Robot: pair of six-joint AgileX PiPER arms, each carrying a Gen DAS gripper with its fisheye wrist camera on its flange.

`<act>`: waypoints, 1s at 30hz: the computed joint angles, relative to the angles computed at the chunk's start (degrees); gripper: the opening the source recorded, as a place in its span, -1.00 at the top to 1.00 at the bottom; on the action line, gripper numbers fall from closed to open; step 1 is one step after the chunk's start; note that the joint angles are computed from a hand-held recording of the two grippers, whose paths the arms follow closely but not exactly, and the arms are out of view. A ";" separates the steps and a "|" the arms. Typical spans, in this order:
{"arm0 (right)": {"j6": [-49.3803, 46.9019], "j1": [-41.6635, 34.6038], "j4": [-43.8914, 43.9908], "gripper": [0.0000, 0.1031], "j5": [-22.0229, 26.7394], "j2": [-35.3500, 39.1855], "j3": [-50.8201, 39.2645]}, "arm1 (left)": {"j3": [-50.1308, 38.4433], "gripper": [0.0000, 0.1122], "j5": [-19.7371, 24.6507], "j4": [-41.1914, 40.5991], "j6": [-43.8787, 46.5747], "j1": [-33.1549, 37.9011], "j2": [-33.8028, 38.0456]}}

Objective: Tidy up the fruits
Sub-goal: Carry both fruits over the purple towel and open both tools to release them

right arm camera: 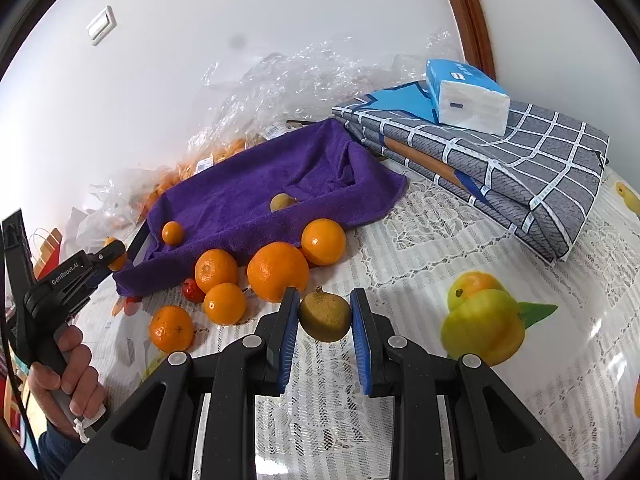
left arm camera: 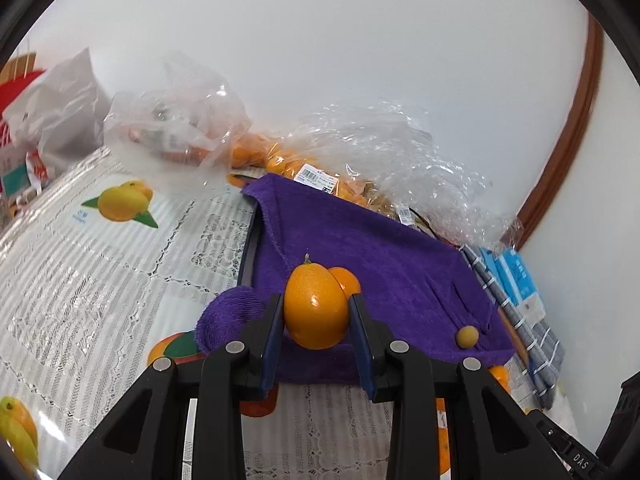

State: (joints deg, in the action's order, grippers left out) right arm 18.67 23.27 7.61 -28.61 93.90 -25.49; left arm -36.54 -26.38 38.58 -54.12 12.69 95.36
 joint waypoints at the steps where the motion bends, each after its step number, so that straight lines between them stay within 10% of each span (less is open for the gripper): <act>1: -0.27 -0.47 0.02 0.50 1.10 -1.22 -0.28 | -0.15 0.45 -0.59 1.81 -2.16 0.81 0.10; 9: -17.49 -0.16 13.45 0.50 6.67 -7.20 -5.75 | 1.90 0.45 -0.52 -10.75 8.17 1.58 -1.63; 18: -15.16 -1.07 6.15 0.50 10.67 -0.36 -18.31 | 0.89 0.45 -3.36 3.73 -8.47 9.04 -0.91; 30: -21.40 -2.53 8.05 0.50 18.11 12.19 -37.84 | -13.19 0.45 8.30 0.16 -6.02 -1.24 4.11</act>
